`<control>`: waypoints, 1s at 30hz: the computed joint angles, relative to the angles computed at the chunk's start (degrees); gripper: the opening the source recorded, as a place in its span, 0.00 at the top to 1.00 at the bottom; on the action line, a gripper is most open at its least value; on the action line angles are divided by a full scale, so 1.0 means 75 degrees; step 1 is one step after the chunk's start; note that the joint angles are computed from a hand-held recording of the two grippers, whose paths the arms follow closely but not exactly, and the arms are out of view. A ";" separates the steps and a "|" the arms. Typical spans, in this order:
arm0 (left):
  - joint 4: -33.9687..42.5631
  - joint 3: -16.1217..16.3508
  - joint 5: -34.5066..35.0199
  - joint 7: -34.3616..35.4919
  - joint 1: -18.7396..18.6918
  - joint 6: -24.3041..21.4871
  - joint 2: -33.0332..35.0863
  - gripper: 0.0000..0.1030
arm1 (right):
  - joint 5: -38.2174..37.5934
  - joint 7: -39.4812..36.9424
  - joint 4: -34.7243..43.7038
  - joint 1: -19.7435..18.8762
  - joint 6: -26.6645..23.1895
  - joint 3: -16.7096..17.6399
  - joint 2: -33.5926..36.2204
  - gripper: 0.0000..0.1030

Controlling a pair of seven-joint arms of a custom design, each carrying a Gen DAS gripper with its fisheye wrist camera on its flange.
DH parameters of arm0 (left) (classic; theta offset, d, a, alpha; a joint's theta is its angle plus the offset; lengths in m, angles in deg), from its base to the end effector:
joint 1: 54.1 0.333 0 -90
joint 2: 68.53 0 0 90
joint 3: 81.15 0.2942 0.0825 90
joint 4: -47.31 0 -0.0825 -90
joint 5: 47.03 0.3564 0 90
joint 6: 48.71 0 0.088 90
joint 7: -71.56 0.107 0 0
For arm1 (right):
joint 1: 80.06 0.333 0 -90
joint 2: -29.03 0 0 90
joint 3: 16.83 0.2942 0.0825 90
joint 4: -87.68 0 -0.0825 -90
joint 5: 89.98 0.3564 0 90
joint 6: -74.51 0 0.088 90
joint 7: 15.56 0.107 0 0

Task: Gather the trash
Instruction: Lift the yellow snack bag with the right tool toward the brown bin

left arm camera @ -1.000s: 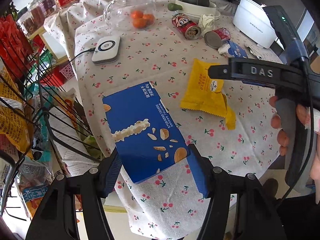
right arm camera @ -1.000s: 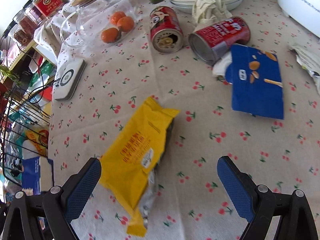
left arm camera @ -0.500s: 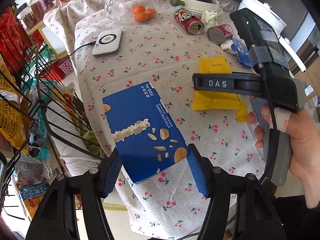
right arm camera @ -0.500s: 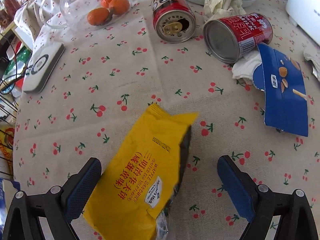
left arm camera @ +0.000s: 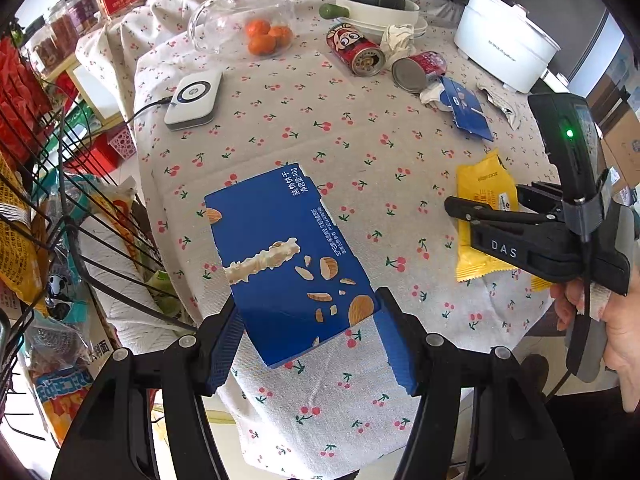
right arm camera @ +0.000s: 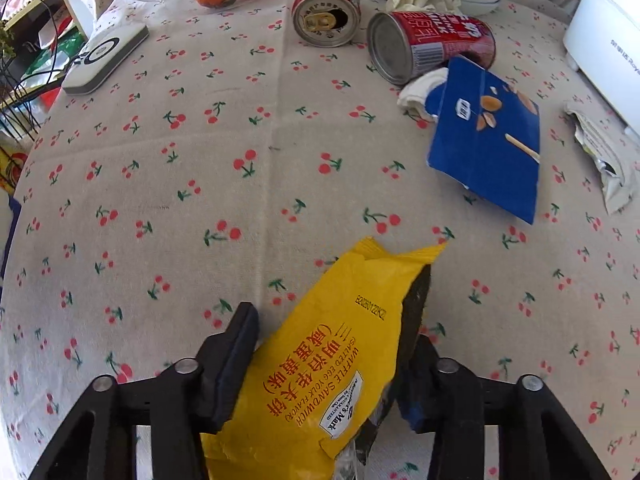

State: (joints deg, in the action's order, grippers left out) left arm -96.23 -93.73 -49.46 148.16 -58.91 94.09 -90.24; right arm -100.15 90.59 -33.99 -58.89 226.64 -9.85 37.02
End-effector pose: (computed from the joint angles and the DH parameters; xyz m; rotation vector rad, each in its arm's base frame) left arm 0.4150 -0.1325 0.4466 -2.0029 2.0846 -0.4182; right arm 0.5023 0.2726 0.3840 -2.2881 1.6084 -0.3421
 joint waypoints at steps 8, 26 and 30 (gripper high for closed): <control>0.0324 -0.0222 0.0160 -0.0131 -0.0213 0.0006 0.0226 0.36 | -0.0206 -0.0198 -0.0935 -0.0222 -0.0121 -0.0183 -0.0864 0.82; 0.1473 -0.0554 0.0620 -0.0647 -0.0934 0.0090 0.1243 0.36 | 0.0152 -0.0674 -0.2134 -0.0755 0.0078 -0.0665 -0.2670 0.88; 0.1825 -0.0593 0.0657 -0.0736 -0.1136 0.0117 0.1579 0.36 | 0.0271 -0.0812 -0.2438 -0.0867 0.0210 -0.0805 -0.3083 0.88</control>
